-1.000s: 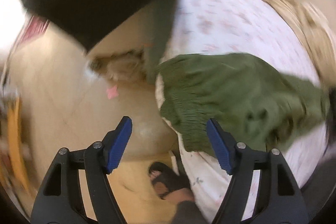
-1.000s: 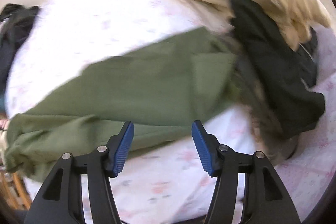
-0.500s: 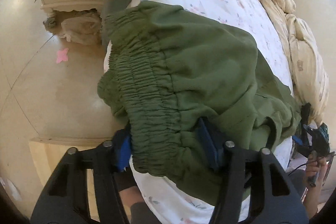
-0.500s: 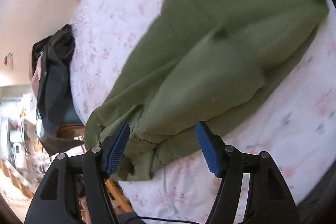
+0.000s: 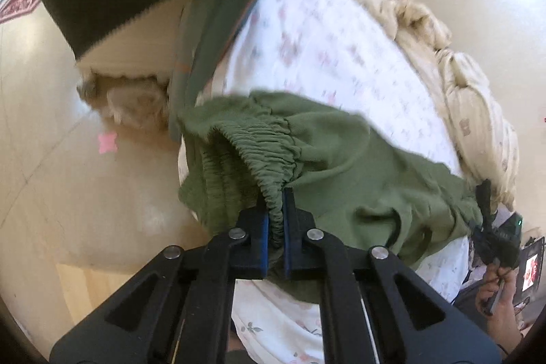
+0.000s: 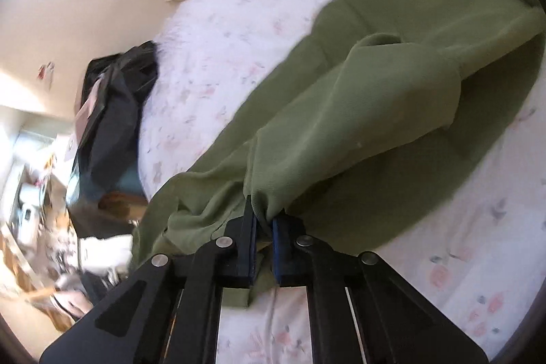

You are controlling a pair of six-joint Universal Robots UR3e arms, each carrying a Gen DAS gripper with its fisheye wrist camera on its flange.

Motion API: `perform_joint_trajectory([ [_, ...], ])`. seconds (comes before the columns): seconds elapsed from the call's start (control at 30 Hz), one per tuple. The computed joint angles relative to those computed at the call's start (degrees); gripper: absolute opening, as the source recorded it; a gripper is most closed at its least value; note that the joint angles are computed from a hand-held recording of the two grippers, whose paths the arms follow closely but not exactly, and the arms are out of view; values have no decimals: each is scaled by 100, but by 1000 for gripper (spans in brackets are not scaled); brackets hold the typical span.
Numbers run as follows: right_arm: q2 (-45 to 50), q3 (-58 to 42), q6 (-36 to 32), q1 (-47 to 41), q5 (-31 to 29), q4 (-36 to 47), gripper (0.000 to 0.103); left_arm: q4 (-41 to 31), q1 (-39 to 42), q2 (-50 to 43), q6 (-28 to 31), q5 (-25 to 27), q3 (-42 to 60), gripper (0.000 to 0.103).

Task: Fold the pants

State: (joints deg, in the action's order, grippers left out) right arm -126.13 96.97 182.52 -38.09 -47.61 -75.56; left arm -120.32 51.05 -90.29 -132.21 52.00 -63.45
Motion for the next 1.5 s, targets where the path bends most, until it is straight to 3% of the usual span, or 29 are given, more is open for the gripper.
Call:
perform_joint_trajectory([
  [0.1,-317,427,-666,-484,-339,811,7,263,-149,-62,-67,404,-91,4],
  [0.17,-269,992,-612,-433,-568,958,9,1122,-519,167,-246,1039,-668,4],
  [0.23,-489,1292,-398,-525,-678,919,25,1531,-771,144,-654,1477,-918,8],
  [0.27,-575,1282,-352,-620,-679,1064,38,1466,-838,-5,-854,1606,-792,10],
  [0.3,-646,1149,-522,-784,-700,1394,47,1330,-841,-140,-970,1647,-591,11],
  [0.37,-459,529,-761,-766,-914,1845,49,1297,-837,-182,-1086,1748,-331,22],
  [0.47,-262,-660,-1177,-940,-1191,2479,50,1411,-919,-123,-1187,1964,159,25],
  [0.57,-111,-1471,-1303,-1164,-1319,2233,50,975,-1318,-271,-1254,1906,1157,25],
  [0.63,-78,-1540,-1298,-1397,-1221,1814,50,1097,-1895,-246,-1517,1980,1358,29],
  [0.7,298,-1166,-603,-914,-1293,728,50,1482,-2589,-317,-1982,2262,1353,40],
  [0.83,1709,-814,-227,75,-1810,-588,49,1808,-3950,-1050,-2923,3057,1622,42],
  [0.97,2528,-817,-424,172,-2330,-486,44,1960,-4762,-1541,-3230,3809,1352,42],
  [1.07,2801,-1589,-894,-277,-2179,275,40,2348,-5073,-1569,-3166,4428,760,42],
  [1.2,2972,-2829,-1728,-1327,-2207,432,50,2342,-4996,-1596,-3152,4402,586,42],
  [1.3,3464,-3189,-1661,-1708,-2991,-375,56,2386,-5058,-1645,-3117,4487,532,42],
  [1.4,4070,-3467,-1947,-2079,-2316,65,56,2453,-5113,-1712,-3093,4549,513,42],
  [1.5,4221,-3017,-1921,-1740,-2504,-454,56,2480,-5142,-1720,-3156,4597,441,43],
])
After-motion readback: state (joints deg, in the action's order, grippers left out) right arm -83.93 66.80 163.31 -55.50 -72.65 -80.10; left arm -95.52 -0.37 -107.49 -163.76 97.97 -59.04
